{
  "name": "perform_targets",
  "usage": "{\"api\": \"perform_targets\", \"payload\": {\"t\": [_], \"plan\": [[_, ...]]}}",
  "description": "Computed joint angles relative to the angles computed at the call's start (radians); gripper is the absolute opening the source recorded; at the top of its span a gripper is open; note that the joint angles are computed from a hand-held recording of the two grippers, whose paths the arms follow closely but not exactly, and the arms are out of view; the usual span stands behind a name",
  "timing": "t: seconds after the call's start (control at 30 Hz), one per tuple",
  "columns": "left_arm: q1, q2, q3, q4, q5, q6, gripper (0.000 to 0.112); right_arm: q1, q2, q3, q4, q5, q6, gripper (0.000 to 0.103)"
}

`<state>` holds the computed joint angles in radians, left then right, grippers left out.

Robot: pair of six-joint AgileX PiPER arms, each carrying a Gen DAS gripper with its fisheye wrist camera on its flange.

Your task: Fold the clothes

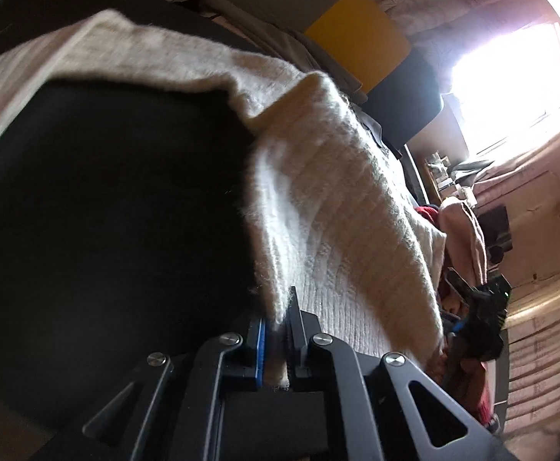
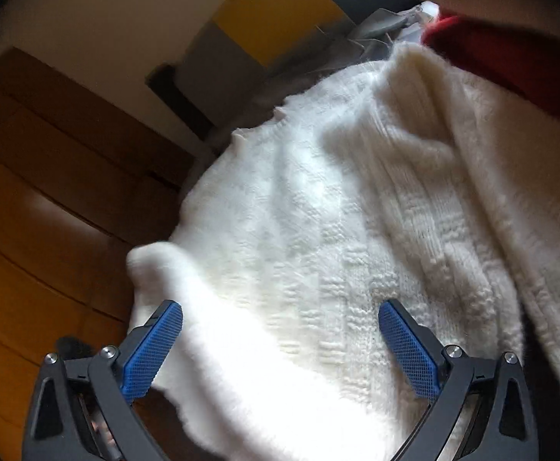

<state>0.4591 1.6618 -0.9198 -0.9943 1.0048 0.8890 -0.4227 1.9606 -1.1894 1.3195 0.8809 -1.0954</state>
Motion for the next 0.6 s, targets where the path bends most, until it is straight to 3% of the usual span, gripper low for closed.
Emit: {"api": "perform_targets", "payload": {"t": [0.1, 0.2, 0.23, 0.3, 0.37, 0.43, 0.53, 0.6], "plan": [[0.108, -0.009, 0.054, 0.035, 0.049, 0.061, 0.022, 0.027, -0.018, 0.055, 0.054, -0.067, -0.122, 0.103], [0.197, -0.025, 0.106, 0.015, 0.081, 0.136, 0.027, 0.014, -0.042, 0.155, 0.199, -0.056, -0.356, 0.103], [0.224, -0.034, 0.12, 0.011, 0.09, 0.155, 0.029, 0.006, -0.037, 0.157, 0.218, -0.035, -0.369, 0.103], [0.264, -0.063, 0.142, 0.01, 0.095, 0.177, 0.044, -0.011, -0.035, 0.168, 0.238, -0.012, -0.388, 0.103], [0.285, -0.083, 0.161, 0.007, 0.105, 0.2, 0.053, 0.019, -0.06, 0.189, 0.242, -0.074, -0.393, 0.103], [0.282, -0.11, 0.197, -0.014, 0.085, 0.221, 0.053, 0.053, -0.087, 0.212, 0.249, -0.144, -0.4, 0.103], [0.213, -0.189, 0.245, 0.001, -0.012, 0.214, 0.051, 0.102, -0.127, 0.23, 0.231, -0.257, -0.401, 0.103], [0.156, -0.238, 0.247, 0.073, -0.091, 0.14, 0.03, 0.12, -0.12, 0.203, 0.189, -0.287, -0.355, 0.103]]}}
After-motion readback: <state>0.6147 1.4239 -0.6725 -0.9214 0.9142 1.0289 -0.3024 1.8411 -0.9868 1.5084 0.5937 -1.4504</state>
